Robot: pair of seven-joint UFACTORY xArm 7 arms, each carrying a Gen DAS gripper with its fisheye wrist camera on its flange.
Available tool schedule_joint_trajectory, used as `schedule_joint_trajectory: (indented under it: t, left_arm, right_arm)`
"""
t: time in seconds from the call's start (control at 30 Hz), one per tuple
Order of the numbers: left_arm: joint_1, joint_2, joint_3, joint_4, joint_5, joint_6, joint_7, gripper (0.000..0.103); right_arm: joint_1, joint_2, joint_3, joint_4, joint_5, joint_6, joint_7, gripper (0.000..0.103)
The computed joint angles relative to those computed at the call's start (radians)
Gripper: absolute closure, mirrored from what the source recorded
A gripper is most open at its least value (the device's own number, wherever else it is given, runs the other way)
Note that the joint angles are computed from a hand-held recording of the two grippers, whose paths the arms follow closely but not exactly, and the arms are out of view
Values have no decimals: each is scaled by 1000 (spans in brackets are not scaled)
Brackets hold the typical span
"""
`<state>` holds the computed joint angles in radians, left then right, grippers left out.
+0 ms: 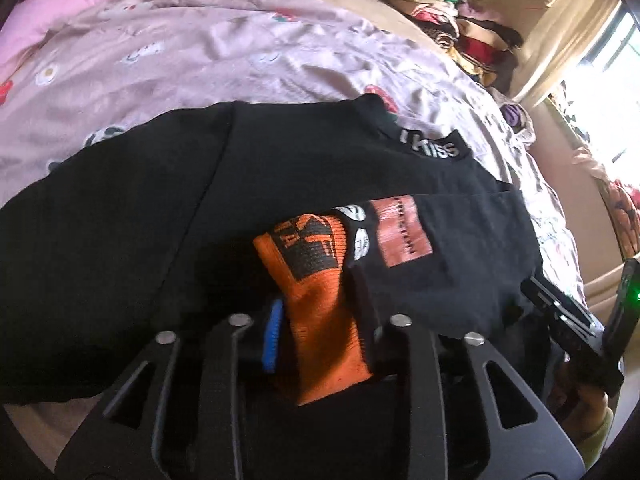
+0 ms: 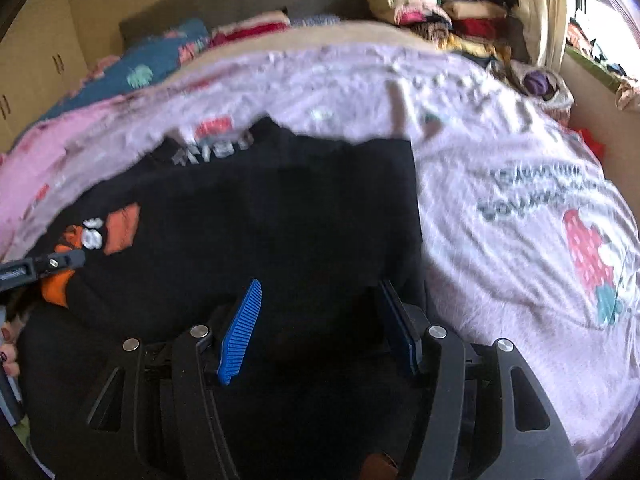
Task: Fold small clothes
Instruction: 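Carry the sleeve across the shirt body, lay the cuff down, open right tool, then move the left tool to the orange cuff of the other sleeve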
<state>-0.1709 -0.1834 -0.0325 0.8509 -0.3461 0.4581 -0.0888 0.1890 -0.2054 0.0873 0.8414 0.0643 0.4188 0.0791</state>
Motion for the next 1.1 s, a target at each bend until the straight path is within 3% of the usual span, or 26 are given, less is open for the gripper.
schedule_joint_trajectory:
  t: [0.1,0.2,0.3,0.4,0.43,0.47,0.53,0.63,1.1]
  left_arm:
    - [23,-25,-15,-14,74,4,-52,71]
    - [36,-66,-23,-36,131,5,-102,58]
    - [46,-105,-31,-62,180,2,-149,48]
    - [47,-152,-29,-96,203,0,-174,40]
    - [45,-163,-29,-104,206,-1,-180,35]
    - [52,-179,-35,-114,220,4,-198,23]
    - [87,-198,-67,-122,288,15,-265,15]
    - [104,-237,-78,-148,341,23,-323,10]
    - [192,-398,-86,-243,451,59,-484,10]
  right_arm:
    - [-2,-7,11,-1,-26,4,16,43]
    - [56,-27,-27,-10,105,-12,-77,38]
    - [98,-53,-46,-20,210,-33,-152,28]
    - [108,-80,-26,-23,215,-46,-164,16]
    - [111,-95,-14,-31,208,-59,-160,13]
    - [117,-101,-14,-34,209,-66,-163,12]
    - [139,-125,-13,-46,220,-83,-173,8]
    - [161,-156,-9,-63,219,-104,-174,6]
    - [175,-160,70,-40,83,-126,-55,5]
